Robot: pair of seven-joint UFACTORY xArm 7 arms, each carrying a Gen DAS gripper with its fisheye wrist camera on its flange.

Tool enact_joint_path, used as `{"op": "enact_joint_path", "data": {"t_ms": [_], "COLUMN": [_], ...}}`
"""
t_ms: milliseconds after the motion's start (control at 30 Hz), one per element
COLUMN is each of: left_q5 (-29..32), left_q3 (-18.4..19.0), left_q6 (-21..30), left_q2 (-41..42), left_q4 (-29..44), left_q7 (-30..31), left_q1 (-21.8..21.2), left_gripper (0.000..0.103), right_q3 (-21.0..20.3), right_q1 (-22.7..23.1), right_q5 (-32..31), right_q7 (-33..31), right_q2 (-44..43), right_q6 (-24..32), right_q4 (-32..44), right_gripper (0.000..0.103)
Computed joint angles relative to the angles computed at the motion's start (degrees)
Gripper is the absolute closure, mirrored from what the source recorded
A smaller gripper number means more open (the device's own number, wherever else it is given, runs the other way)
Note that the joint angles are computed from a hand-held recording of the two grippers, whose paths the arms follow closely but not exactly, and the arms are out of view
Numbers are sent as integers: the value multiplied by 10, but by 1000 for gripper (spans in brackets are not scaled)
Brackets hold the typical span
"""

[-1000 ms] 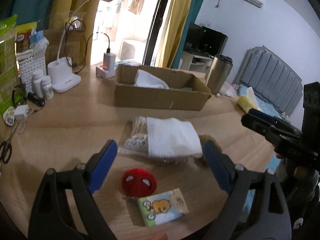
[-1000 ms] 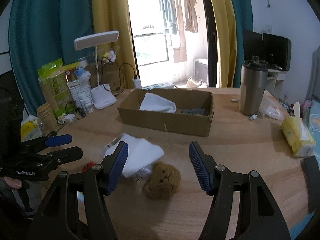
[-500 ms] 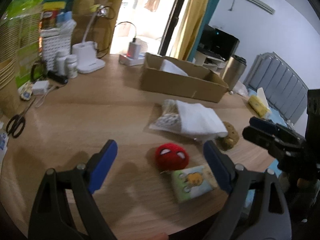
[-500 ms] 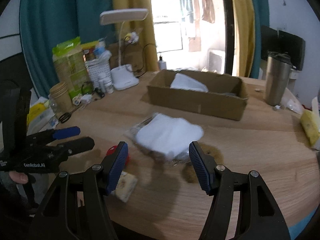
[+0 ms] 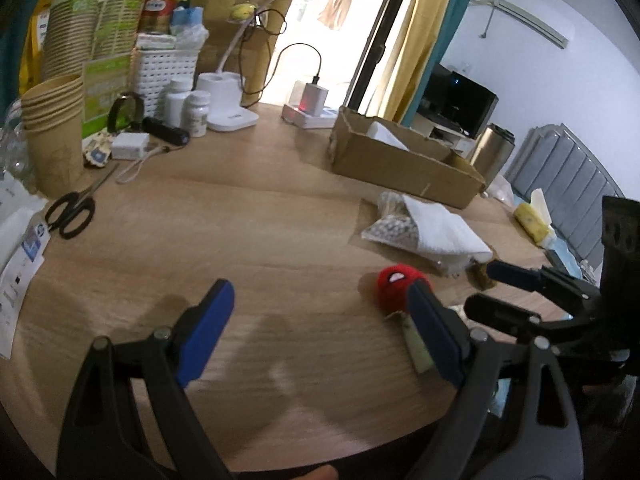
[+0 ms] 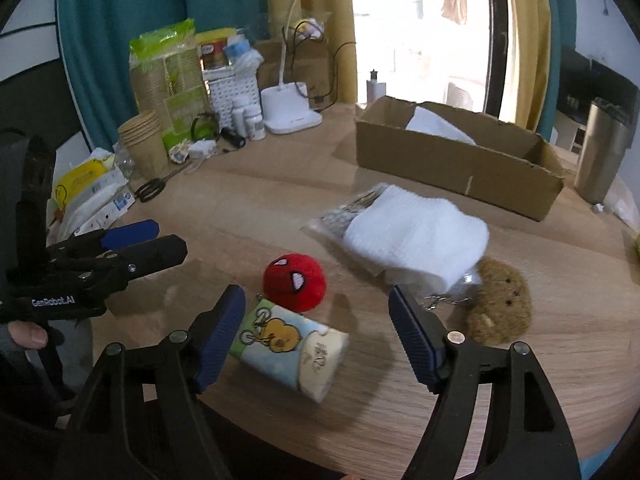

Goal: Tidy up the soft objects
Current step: 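Move the right tool to the cartoon tissue pack and grasp it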

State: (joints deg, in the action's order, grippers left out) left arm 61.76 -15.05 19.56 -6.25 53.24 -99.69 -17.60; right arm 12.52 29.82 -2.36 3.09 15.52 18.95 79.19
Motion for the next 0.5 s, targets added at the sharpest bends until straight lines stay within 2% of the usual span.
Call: {"op": "enact_joint_path", "data": {"t_ms": [500], "left_q5": [-7], "left_q3": [-9], "left_q6": [-11], "left_q2": [-21], "left_q4": [-39], "left_q7": [-7], "left_q1": [12], "left_gripper": [14], "right_q3": [-5], "right_q1": [19], "right_q5": [-14], "right_q7": [28], "right_q2": [17], "right_q6": [59], "right_q4": [19], "right_gripper": [26]}}
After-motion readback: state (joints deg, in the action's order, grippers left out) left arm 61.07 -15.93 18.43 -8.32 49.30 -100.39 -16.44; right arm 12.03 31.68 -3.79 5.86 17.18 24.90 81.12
